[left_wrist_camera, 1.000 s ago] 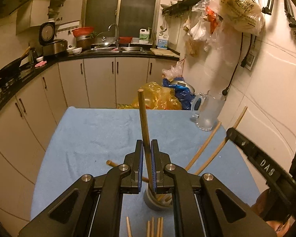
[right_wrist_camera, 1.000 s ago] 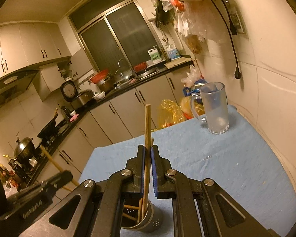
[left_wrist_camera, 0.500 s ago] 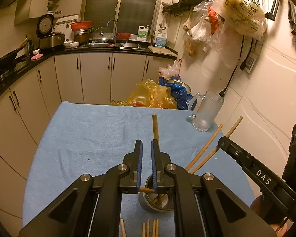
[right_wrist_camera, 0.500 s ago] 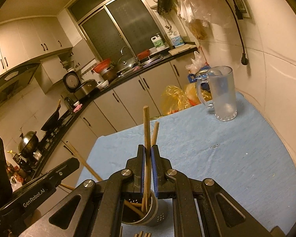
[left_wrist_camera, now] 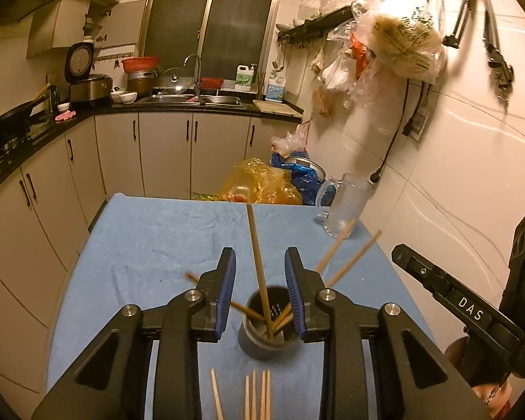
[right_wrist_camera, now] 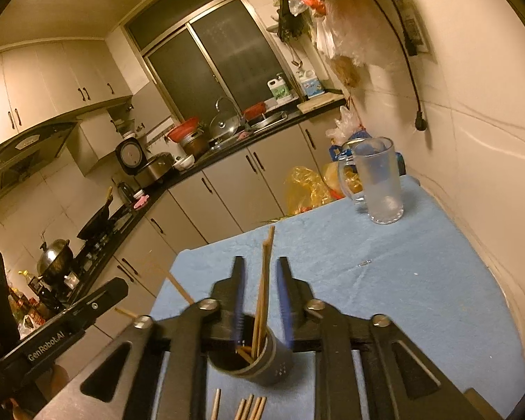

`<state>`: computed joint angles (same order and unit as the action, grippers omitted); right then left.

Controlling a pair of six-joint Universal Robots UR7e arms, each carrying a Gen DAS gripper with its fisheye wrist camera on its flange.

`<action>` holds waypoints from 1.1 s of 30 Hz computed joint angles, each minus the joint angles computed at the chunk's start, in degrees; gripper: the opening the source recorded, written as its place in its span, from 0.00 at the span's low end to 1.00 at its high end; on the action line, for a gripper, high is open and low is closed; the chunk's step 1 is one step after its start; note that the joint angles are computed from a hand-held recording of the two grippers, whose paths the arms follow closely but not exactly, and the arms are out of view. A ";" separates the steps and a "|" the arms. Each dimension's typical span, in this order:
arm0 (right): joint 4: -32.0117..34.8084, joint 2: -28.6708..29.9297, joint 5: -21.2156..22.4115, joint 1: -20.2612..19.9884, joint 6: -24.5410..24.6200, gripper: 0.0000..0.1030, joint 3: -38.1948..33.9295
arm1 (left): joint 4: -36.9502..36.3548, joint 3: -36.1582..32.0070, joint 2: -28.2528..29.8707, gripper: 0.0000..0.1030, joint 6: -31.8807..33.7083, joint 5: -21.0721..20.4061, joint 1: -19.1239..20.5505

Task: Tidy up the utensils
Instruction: 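Withdraw both open grippers from the cup toward the remaining chopsticks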

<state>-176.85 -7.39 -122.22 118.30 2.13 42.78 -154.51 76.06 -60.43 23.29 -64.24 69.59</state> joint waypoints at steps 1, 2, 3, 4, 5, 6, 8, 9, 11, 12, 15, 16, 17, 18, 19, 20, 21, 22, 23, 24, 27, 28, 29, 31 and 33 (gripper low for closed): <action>-1.04 -0.66 -0.60 0.24 -0.22 0.33 1.66 | -0.39 1.28 -0.88 0.28 -0.01 -0.10 -0.06; -2.39 -1.64 -0.97 0.43 -0.19 0.34 4.03 | -0.86 3.09 -2.13 0.29 -0.30 -0.23 -0.03; -4.01 -2.90 -0.78 0.52 0.22 0.34 6.99 | -1.33 4.78 -3.28 0.29 -0.70 -0.34 0.03; -5.38 -3.90 -0.44 0.59 0.55 0.36 9.48 | -1.89 6.40 -4.34 0.29 -0.72 -0.65 0.17; -6.91 -4.80 -0.09 0.68 0.33 0.38 12.10 | -2.76 8.36 -5.58 0.30 -0.45 -0.99 0.34; -8.38 -5.38 -0.26 0.90 -0.44 0.38 14.36 | -4.01 10.87 -7.06 0.33 -0.21 -1.03 0.57; -10.20 -5.99 -1.49 1.42 -1.57 0.39 18.00 | -6.18 14.82 -9.09 0.36 0.43 -1.10 1.23; -10.05 -6.29 -1.55 1.63 -1.74 0.39 19.69 | -7.00 16.69 -9.96 0.37 0.73 -0.72 1.68; -9.66 -6.38 -1.99 2.03 -1.58 0.39 22.23 | -7.74 19.53 -11.18 0.37 0.76 -0.32 2.60; -9.85 -6.06 -2.72 2.29 -1.68 0.39 23.00 | -7.13 20.57 -11.75 0.37 -0.01 -0.25 3.31; -9.23 -4.66 -6.08 3.07 -0.92 0.39 23.74 | -3.36 22.20 -13.17 0.37 -3.21 -0.51 5.55; -8.38 -4.51 -6.41 3.15 -0.15 0.39 23.99 | -3.28 22.81 -13.60 0.37 -3.51 -0.15 5.94; -7.41 -4.34 -6.59 3.26 0.47 0.39 24.10 | -3.60 23.64 -14.17 0.37 -3.60 0.13 6.34; -6.52 -4.04 -7.33 3.52 0.90 0.39 23.86 | -4.05 24.59 -14.89 0.37 -3.53 0.14 6.79; -6.24 -3.82 -7.73 3.67 0.99 0.39 23.73 | -4.35 25.24 -15.40 0.37 -3.61 0.15 7.08; -5.81 -3.59 -7.84 3.96 1.00 0.39 23.69 | -4.56 26.00 -16.09 0.37 -3.94 0.03 7.43; -5.13 -3.43 -7.84 4.22 1.18 0.39 23.56 | -4.47 26.61 -16.73 0.37 -4.38 -0.29 7.74; -4.25 -3.17 -7.93 4.50 1.38 0.39 23.35 | -4.32 27.11 -17.17 0.37 -4.74 -0.50 8.00; -3.45 -2.88 -8.17 4.73 1.56 0.39 23.17 | -4.05 27.45 -17.56 0.37 -5.03 -0.65 8.24; -2.88 -2.74 -8.00 4.86 1.75 0.39 23.37 | -3.94 27.85 -17.92 0.37 -5.24 -0.71 8.43; -0.21 -2.66 -6.98 5.13 3.09 0.38 23.62 | -3.62 28.88 -18.98 0.37 -5.47 0.01 8.83; -0.17 -2.79 -6.30 5.14 3.75 0.38 23.99 | -3.24 28.45 -18.80 0.37 -5.67 0.23 8.79; 0.03 -3.14 -4.97 4.92 4.67 0.38 24.45 | -2.93 28.28 -18.84 0.37 -5.99 0.37 8.88; 1.05 -3.39 -3.38 4.68 5.60 0.38 24.64 | -1.59 27.36 -18.56 0.38 -7.31 0.43 9.38; 3.21 -3.31 -3.83 4.59 6.02 0.38 24.08 | 0.56 26.12 -18.06 0.38 -8.75 0.74 9.99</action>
